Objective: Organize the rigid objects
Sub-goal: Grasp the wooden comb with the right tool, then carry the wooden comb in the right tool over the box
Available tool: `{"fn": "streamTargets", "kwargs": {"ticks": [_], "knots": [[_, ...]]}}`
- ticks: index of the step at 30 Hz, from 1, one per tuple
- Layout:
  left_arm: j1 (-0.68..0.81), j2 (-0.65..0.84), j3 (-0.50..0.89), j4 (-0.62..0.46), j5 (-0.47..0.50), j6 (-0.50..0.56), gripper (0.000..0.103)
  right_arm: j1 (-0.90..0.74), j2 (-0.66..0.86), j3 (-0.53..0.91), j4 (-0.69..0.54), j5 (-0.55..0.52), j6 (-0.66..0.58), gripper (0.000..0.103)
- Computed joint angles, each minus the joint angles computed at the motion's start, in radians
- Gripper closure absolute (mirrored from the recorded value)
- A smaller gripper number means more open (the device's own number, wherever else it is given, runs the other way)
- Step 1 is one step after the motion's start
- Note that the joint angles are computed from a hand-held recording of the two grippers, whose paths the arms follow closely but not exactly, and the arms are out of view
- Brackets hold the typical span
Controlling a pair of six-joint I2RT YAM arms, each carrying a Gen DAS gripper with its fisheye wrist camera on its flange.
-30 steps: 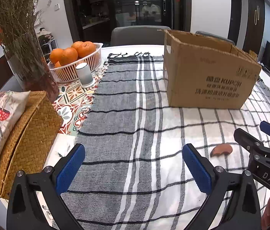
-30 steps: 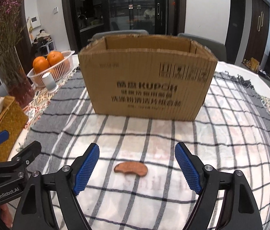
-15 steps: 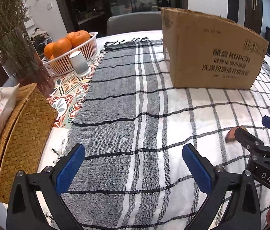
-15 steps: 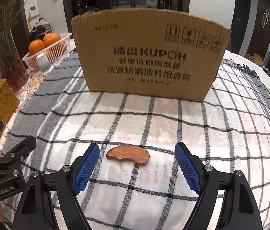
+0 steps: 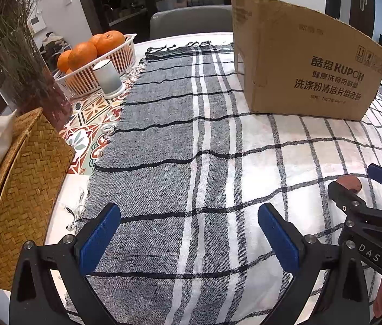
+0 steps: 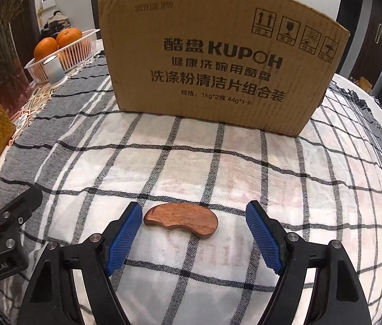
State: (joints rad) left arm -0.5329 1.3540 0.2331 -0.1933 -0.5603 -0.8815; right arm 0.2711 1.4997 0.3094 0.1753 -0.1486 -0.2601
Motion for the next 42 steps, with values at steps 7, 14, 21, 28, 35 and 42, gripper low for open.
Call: {"fn": "streamTargets", "kwargs": {"ticks": [7,14,21,28,35,42], "knots": [[0.032,0.045,-0.005,0.050,0.032,0.016,0.000,0.023,0.055,0.006,0.034,0.019,0.001,0.036],[0.018,0.059,0.007,0.041,0.029,0.004,0.000,0.016,0.040,-0.005,0.039,0.010,-0.012,0.045],[-0.022,0.033,0.032,-0.010,0.011,-0.021,0.000,-0.064,-0.027,-0.021,0.001,-0.059,-0.051,0.045],[-0.044,-0.013,0.080,-0.087,-0.028,-0.024,0.000,-0.103,-0.128,0.000,-0.097,-0.099,-0.056,0.045],[-0.069,-0.045,0.154,-0.179,-0.092,-0.022,0.000,-0.166,-0.249,0.044,-0.212,-0.144,-0.074,0.045],[-0.088,-0.086,0.234,-0.258,-0.156,0.008,0.000,-0.215,-0.310,0.104,-0.296,-0.185,-0.072,0.045]]}}
